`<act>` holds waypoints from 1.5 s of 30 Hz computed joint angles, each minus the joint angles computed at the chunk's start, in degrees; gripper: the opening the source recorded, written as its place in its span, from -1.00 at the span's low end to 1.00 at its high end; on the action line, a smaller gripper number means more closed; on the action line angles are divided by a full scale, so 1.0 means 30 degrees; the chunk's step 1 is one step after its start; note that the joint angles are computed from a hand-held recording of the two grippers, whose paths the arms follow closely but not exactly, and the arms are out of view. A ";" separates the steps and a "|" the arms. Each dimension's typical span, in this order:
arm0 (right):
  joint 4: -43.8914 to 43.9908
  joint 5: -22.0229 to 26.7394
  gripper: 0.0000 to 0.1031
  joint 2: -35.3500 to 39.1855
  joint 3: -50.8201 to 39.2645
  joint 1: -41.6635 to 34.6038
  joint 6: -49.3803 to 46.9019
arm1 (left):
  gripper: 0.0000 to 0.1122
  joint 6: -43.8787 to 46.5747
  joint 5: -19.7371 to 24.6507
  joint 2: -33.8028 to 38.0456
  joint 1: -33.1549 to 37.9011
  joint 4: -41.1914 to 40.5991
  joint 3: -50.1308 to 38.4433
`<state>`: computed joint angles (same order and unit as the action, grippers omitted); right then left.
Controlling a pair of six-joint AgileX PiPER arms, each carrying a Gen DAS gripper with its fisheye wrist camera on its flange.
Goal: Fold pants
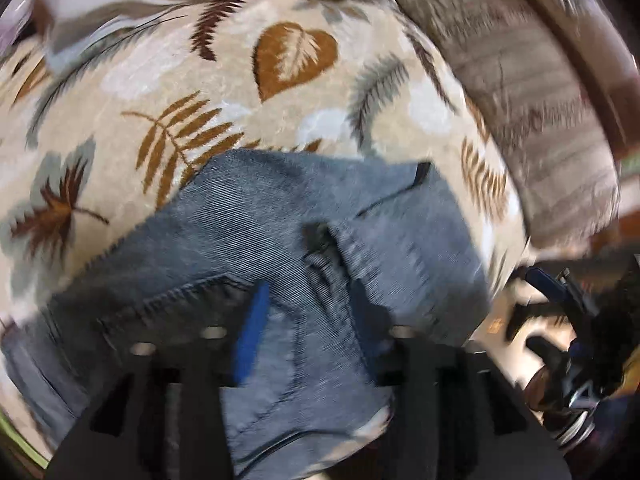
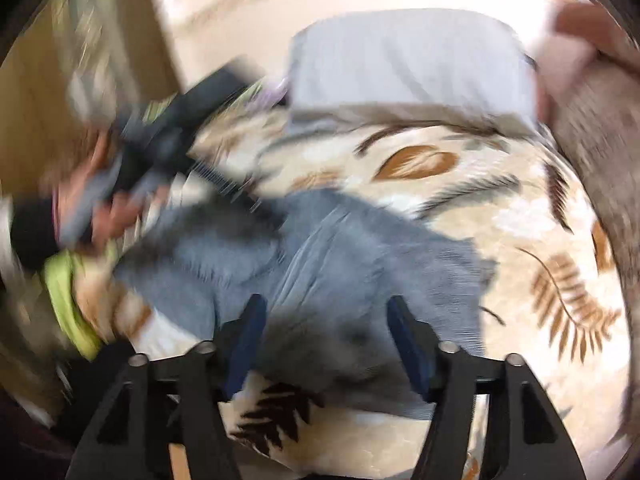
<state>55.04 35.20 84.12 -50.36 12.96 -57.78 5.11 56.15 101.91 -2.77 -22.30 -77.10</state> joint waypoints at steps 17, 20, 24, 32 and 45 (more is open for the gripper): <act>0.0692 0.3306 0.10 1.0610 -0.8510 -0.3143 0.3930 | 0.05 -0.0879 -0.2305 0.2689 -0.0105 -0.7031 0.1561; -0.0164 0.3934 -0.66 1.1970 -0.9909 -0.2844 0.4700 | -0.44 -0.0824 -0.3095 0.2954 -0.0638 -0.7501 0.1129; 0.1463 0.3397 -0.83 1.0860 -0.9345 -0.3012 0.2193 | -0.64 -0.0834 -0.4216 0.2458 -0.1053 -0.6976 0.0699; -0.0142 0.1520 -0.82 1.1491 -0.9407 -0.2259 0.2313 | -0.58 -0.4602 -0.5036 0.3199 -0.2595 -0.1049 0.0011; -0.0731 0.4122 -0.40 1.0652 -0.9512 -0.3586 0.3459 | -0.45 -0.6568 -0.5150 0.0385 -0.3273 0.0361 0.2651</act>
<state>52.85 47.57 116.08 -78.90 2.20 -47.40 -14.60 40.69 103.06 -12.59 -21.21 -69.15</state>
